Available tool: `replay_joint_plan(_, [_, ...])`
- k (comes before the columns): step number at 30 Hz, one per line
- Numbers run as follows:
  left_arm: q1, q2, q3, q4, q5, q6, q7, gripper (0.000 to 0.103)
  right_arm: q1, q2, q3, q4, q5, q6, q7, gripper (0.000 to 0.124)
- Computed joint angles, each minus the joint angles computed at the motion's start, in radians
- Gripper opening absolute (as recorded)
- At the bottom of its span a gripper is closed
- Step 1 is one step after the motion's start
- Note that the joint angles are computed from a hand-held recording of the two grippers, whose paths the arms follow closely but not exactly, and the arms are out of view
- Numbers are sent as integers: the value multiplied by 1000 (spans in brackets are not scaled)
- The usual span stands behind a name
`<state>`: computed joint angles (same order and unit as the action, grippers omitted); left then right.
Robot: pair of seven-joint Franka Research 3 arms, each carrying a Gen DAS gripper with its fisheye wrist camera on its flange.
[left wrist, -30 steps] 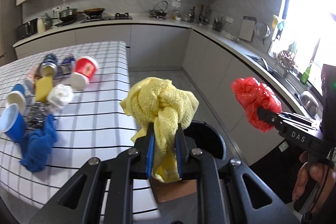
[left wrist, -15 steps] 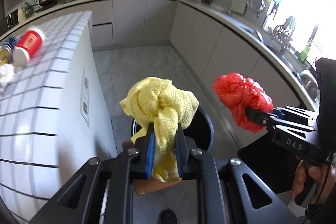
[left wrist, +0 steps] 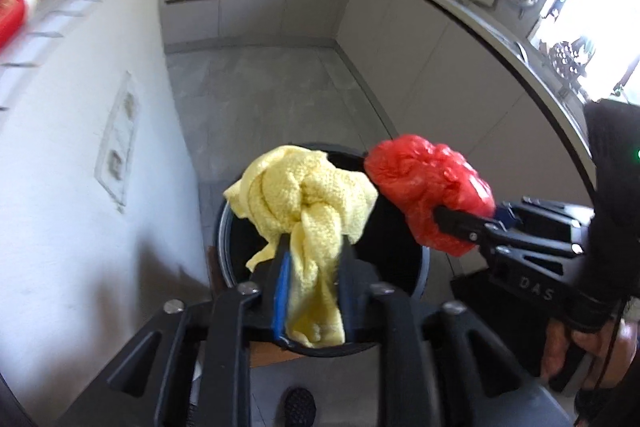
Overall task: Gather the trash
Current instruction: 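Open both tools to drop the cloth and bag into the bin, then move both tools back over the island toward the remaining items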
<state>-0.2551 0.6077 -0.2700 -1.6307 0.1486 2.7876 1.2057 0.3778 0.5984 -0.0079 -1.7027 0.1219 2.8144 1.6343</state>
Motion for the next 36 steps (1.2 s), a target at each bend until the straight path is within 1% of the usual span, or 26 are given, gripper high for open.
replay_joint_plan(1, [-26,11,37,18,64,-33,-66,66,11,36,-22,46,-24,-51,4,47])
replay_joint_plan(2, [-71,18,89,37,99,-58,-137,73,40,61,-63,78,-58,-89,45,89])
replay_joint_plan(3, [-81,18,106,35,73,-64,-148,74,44,83,-76,100,-74,-112,64,103])
replay_joint_plan(4, [-75,14,103,28,76,-67,-168,74,31,90,-69,102,-74,-108,64,103])
replay_joint_plan(5, [-93,8,124,24,102,-79,-206,74,42,98,-92,110,-88,-128,101,103])
replay_joint_plan(6, [-102,1,135,18,127,-83,-232,74,34,97,-91,107,-89,-128,114,103])
replay_joint_plan(7, [-103,-8,136,5,143,-78,-248,74,21,89,-82,90,-82,-112,121,103])
replay_joint_plan(10, [-107,-21,131,-1,180,-101,-278,75,33,71,-100,63,-110,-96,167,103])
replay_joint_plan(12, [-101,-23,121,10,189,-121,-285,76,43,63,-112,59,-130,-100,196,103])
replay_joint_plan(14, [-112,-32,125,10,207,-142,-313,79,45,54,-115,59,-144,-106,220,103])
replay_joint_plan(15, [-112,-20,122,35,211,-152,-315,85,52,52,-126,61,-159,-105,239,103])
replay_joint_plan(16, [-112,-26,123,33,220,-146,-323,89,63,47,-136,61,-175,-108,259,103])
replay_joint_plan(18, [-114,-49,125,17,238,-138,-339,91,78,33,-147,61,-202,-114,298,103])
replay_joint_plan(21, [-97,-81,113,-8,240,-122,-341,91,86,6,-150,46,-236,-117,341,103])
replay_joint_plan(23, [-93,-107,111,-24,245,-125,-345,91,90,-13,-150,38,-256,-117,366,103])
replay_joint_plan(27, [-90,-175,112,-68,266,-127,-360,91,111,-70,-162,-10,-318,-83,421,103])
replay_joint_plan(29, [-81,-205,113,-89,278,-115,-363,92,115,-101,-157,-28,-339,-64,442,103])
replay_joint_plan(31, [-73,-242,118,-122,295,-97,-381,94,142,-129,-178,-45,-385,-52,492,103])
replay_joint_plan(34, [-63,-296,130,-168,335,-78,-416,97,151,-157,-170,-49,-422,-57,535,103])
replay_joint_plan(36, [-49,-341,133,-212,358,-56,-433,97,153,-174,-156,-41,-444,-80,552,103])
